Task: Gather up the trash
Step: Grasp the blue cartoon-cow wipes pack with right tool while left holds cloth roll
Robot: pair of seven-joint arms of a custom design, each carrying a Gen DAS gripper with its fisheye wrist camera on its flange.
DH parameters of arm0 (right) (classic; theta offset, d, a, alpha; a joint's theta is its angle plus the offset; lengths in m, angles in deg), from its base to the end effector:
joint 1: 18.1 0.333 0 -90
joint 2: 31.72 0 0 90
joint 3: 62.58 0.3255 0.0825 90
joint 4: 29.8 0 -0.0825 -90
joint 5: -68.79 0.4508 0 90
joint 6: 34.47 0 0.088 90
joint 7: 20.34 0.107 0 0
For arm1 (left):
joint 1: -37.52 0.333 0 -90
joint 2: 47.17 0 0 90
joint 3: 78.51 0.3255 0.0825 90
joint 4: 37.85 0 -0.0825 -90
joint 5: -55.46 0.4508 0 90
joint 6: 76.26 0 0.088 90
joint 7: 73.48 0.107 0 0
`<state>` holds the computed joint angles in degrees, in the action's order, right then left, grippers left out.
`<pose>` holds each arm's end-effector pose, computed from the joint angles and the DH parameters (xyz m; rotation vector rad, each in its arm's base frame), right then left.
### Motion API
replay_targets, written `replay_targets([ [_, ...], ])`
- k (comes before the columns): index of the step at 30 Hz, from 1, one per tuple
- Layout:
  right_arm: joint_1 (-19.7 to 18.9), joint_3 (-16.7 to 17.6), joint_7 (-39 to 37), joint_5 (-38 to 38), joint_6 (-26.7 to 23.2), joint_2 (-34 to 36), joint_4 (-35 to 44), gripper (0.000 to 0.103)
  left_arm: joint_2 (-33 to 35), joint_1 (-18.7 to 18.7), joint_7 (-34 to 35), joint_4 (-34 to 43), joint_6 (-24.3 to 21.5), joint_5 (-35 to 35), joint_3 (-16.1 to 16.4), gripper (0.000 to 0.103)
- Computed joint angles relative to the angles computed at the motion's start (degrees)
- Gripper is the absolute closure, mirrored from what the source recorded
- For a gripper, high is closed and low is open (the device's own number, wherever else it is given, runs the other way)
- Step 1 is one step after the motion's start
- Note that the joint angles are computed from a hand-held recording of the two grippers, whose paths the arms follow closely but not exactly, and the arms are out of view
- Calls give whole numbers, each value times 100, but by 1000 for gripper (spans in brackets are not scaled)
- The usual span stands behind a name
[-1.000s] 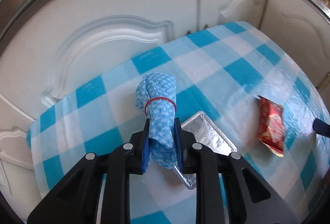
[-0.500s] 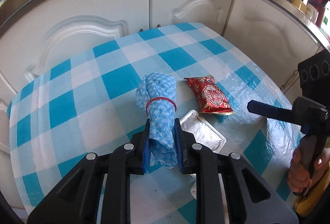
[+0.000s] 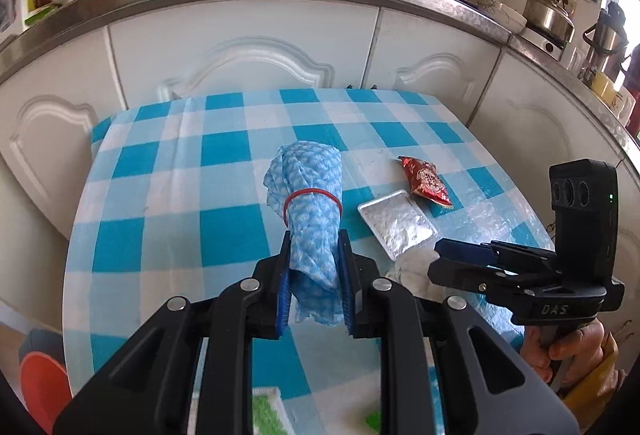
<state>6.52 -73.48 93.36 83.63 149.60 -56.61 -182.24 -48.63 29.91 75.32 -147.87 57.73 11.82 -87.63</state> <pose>0.4753 0.0890 0.4598 -1.1425 1.8561 -0.3016 0.6236 -0.1997 0.5403 -0.9246 2.6501 -1.1260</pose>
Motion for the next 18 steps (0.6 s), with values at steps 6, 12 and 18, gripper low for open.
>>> replay_targets([
  [6,-679,728,238,-140,-276,107,94,44,-460,127,24,-500,-130,-237,228,81],
  [12,-446,539,241,-35,-329,-88,16,34,-802,204,82,-866,-212,-507,484,81],
  [18,-795,1150,577,-264,-595,-464,-134,29,-1083,326,72,-1214,-319,-687,713,81],
])
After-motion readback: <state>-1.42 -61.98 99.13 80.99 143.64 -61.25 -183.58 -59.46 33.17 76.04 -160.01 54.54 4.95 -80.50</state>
